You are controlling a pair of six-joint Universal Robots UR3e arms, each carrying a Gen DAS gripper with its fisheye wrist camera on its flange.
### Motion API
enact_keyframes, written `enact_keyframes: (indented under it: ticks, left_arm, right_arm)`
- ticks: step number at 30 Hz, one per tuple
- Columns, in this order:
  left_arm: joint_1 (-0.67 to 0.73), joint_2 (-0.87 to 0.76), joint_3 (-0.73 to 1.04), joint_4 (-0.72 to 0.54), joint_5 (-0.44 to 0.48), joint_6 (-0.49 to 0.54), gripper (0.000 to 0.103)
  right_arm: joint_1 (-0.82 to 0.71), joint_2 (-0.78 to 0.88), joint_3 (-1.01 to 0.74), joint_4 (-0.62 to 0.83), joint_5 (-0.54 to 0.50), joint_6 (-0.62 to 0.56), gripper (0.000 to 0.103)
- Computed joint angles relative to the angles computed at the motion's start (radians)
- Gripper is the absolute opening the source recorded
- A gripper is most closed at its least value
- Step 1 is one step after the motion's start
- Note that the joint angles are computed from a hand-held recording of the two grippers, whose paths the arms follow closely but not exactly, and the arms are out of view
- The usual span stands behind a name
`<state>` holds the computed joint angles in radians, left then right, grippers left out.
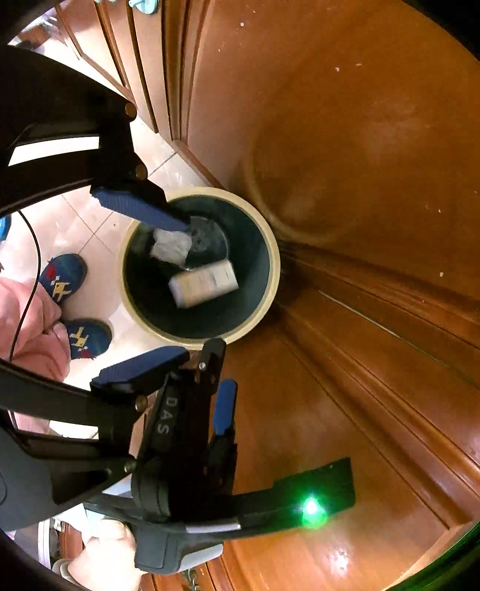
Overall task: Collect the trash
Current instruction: 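Carry tissue and toothpaste box down over the black bin with both tools, then open both tools to drop the items into the bin, then raise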
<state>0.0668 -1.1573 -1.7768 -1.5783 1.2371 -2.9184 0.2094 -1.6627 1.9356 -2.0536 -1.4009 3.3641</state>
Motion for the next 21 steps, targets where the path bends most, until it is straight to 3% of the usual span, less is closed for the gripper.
enact_keyframes:
  ticks: [6, 11, 15, 21]
  left_arm:
    - [0.005, 0.006, 0.109, -0.112, 0.015, 0.000, 0.062]
    - [0.019, 0.010, 0.320, -0.311, 0.025, -0.030, 0.062]
    - [0.066, -0.027, 0.617, -0.519, 0.019, -0.055, 0.062]
    - [0.120, -0.206, 1.219, -0.864, 0.014, -0.114, 0.062]
  right_arm:
    - [-0.008, -0.025, -0.044, 0.073, 0.003, 0.002, 0.053]
    - [0.017, -0.106, -0.147, 0.262, -0.010, 0.033, 0.053]
    - [0.041, -0.141, -0.306, 0.448, -0.012, 0.046, 0.053]
    - [0.095, -0.131, -0.607, 0.734, -0.028, 0.051, 0.053]
